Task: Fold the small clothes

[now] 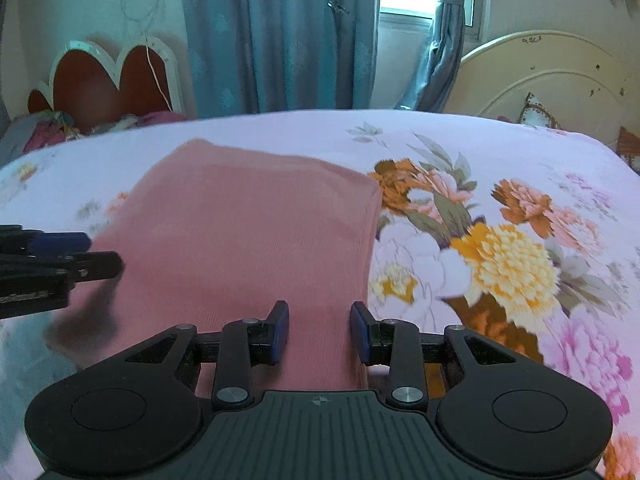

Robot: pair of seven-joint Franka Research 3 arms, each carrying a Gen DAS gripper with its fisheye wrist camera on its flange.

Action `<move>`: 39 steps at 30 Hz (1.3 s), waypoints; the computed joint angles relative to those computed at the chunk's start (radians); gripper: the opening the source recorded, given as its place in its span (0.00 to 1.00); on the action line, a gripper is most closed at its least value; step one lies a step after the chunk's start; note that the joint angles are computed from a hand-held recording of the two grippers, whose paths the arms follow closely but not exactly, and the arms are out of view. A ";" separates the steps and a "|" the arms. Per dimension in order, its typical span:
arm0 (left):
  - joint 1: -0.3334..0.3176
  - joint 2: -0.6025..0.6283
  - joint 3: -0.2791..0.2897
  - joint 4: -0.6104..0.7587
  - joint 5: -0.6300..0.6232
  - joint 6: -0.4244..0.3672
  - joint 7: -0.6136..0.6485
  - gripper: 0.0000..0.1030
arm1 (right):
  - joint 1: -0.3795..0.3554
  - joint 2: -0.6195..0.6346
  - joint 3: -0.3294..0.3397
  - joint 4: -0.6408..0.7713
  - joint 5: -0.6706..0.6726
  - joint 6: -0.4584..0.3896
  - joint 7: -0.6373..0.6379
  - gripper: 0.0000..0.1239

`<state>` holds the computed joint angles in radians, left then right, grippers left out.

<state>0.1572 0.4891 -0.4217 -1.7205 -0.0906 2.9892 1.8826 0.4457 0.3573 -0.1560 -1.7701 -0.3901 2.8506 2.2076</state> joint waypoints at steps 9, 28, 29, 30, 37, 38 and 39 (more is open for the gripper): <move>0.080 0.016 -0.082 -0.011 -0.097 -0.073 0.111 0.43 | -0.026 -0.023 0.019 -0.063 0.082 -0.037 0.102 0.27; 0.010 0.080 0.028 0.224 -0.325 -0.202 0.128 0.82 | -0.095 -0.004 0.074 0.039 0.138 -0.020 0.089 0.66; -0.009 0.099 0.047 0.256 -0.301 -0.211 0.101 0.83 | -0.107 0.021 0.085 0.069 0.169 -0.022 0.051 0.66; -0.020 0.120 0.058 0.289 -0.281 -0.226 0.082 0.84 | -0.121 0.047 0.099 0.099 0.208 -0.019 0.014 0.65; -0.092 0.298 0.110 0.581 -0.162 -0.428 -0.039 0.86 | -0.245 0.237 0.222 0.329 0.505 -0.062 -0.246 0.65; -0.096 0.326 0.107 0.624 -0.158 -0.460 -0.050 0.86 | -0.260 0.262 0.237 0.359 0.541 -0.071 -0.276 0.65; -0.095 0.347 0.101 0.654 -0.159 -0.486 -0.053 0.86 | -0.278 0.282 0.255 0.381 0.580 -0.075 -0.306 0.65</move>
